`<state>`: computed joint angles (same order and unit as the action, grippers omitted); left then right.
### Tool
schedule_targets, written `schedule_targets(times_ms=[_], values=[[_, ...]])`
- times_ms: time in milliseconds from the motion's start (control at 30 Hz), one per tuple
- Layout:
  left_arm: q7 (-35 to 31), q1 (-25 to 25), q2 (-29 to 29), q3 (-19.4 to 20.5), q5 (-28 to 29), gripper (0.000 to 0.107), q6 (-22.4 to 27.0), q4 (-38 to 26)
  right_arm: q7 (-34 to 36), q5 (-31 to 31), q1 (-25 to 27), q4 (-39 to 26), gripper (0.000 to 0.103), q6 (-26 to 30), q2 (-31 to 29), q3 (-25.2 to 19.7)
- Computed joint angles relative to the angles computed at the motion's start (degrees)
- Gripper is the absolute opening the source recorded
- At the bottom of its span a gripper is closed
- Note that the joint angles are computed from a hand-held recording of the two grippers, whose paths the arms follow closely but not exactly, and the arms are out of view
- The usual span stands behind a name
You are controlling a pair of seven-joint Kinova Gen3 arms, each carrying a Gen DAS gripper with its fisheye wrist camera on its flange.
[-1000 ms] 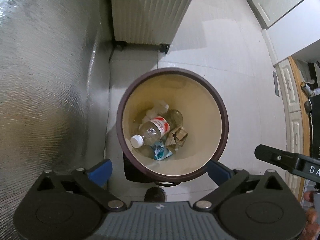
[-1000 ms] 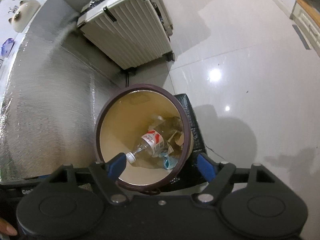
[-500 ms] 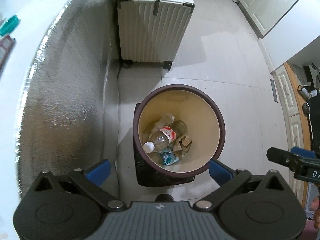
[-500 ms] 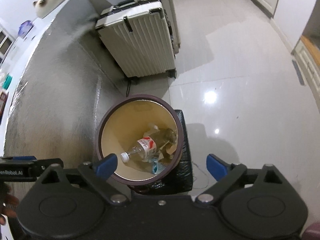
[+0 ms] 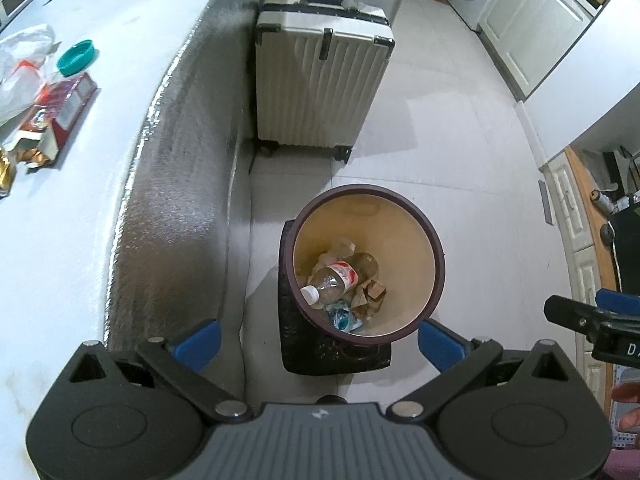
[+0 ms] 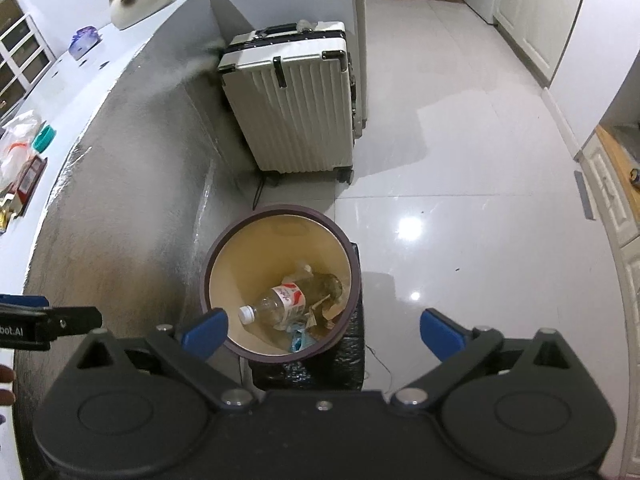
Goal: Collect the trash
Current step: 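Raise both empty tools from the wastebasket back toward the table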
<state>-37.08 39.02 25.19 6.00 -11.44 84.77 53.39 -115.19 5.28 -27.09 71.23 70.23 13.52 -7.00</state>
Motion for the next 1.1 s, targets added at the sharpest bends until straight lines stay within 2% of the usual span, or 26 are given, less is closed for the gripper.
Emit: schedule_targets(times_ms=[267, 400, 667, 867, 1100], values=[[3.25, 2.45, -3.77, 0.01, -3.83, 0.103, -0.17, 1.77, -0.45, 2.75, -1.31, 0.21, 0.103, 0.05, -3.01, -0.54], [4.04, 4.01, -5.29, 0.28, -6.99, 0.103, 1.83, 0.96, -1.34, 4.27, -2.11, -0.71, 0.103, 0.09, -4.34, -1.05], [8.43, 4.4, -12.24, 1.97, -11.86, 0.103, 1.4, 5.56, -3.66, 6.64, -4.95, -3.66, 0.103, 0.63, -5.08, -2.63], [9.29, 1.3, -19.44, 4.71, -14.31, 0.103, 0.53, 11.73, -8.8, 10.71, -10.54, -6.66, 0.103, 1.32, -4.36, -4.08], [0.62, -6.92, -28.63, 5.8, -11.28, 0.103, -1.36, 18.19, -18.69, 19.52, -21.65, -13.56, 0.103, 5.17, -0.76, -4.41]])
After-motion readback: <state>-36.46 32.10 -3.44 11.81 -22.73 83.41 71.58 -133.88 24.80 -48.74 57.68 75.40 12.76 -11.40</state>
